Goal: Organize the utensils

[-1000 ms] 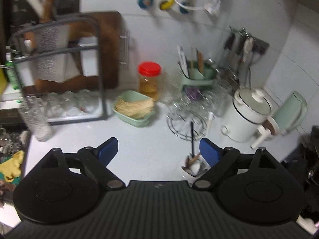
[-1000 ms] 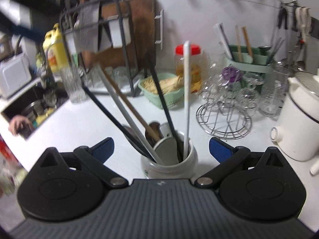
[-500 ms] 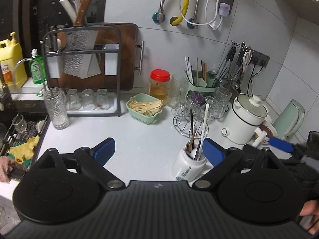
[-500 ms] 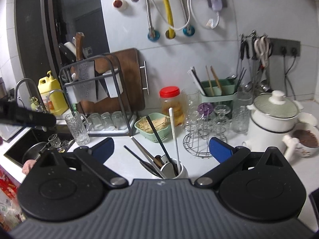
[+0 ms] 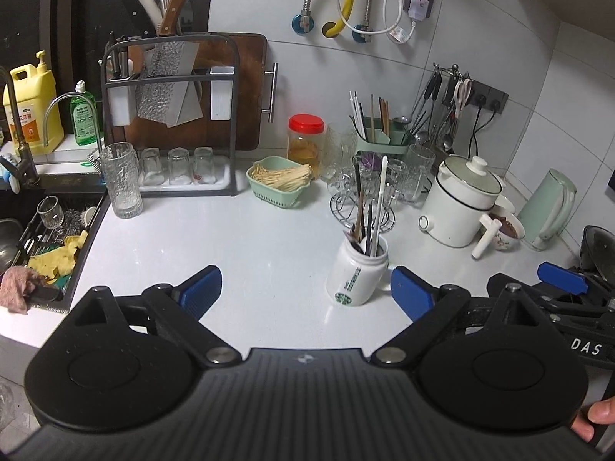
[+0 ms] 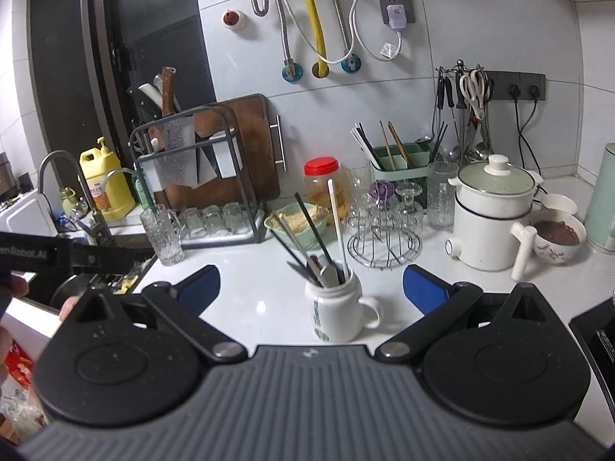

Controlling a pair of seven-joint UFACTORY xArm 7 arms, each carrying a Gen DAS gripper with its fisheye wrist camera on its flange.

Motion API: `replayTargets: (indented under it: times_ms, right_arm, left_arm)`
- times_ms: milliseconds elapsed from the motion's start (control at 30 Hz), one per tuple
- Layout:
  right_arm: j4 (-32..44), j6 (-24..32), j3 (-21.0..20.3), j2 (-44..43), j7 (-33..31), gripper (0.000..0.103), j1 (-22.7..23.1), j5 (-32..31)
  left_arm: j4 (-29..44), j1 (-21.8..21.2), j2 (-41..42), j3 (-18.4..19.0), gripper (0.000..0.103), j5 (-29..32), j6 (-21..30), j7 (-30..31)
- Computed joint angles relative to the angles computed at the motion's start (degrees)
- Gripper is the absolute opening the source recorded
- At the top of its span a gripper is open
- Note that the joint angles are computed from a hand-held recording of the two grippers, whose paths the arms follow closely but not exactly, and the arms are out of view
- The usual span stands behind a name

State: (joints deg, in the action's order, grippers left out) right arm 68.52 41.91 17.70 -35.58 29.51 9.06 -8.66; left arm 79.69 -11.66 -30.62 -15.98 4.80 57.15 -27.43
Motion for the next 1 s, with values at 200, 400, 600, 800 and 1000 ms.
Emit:
replayTargets:
  times_ms: [200, 400, 600, 800, 1000]
  right_arm:
    - [-1.15, 0.91, 1.15, -2.4, 1.83, 0.103, -0.32, -0.1]
    - [-2.09, 1.64, 1.79, -3.72, 3.16, 0.103, -0.38, -0.01]
    - [-3.14, 2.89, 2.63, -5.08, 4.37, 0.103, -0.65, -0.33]
    - [-3.5, 4.72, 2.95, -6.15, 4.78, 0.103, -0.68, -0.52]
    - [-3.21, 4.75, 3.3, -5.93, 5.26, 0.103, -0.96, -0.73]
  left_arm:
    - [-3.25, -0.33, -3.58, 0.22, 0.097, -0.65, 1.03, -0.13]
    - [-5.28, -0.29, -5.86, 0.37, 0.097, -1.57, 1.89, 0.07]
    - [-6.82, -0.24, -7.45, 0.89, 0.097, -2.36, 2.22, 0.95]
    - [-7.83, -0.42, -8.2, 1.2, 0.097, -3.43, 2.79, 1.86]
    - [-8.43, -0.38, -8.74, 1.25, 0.097, -4.16, 2.86, 1.8]
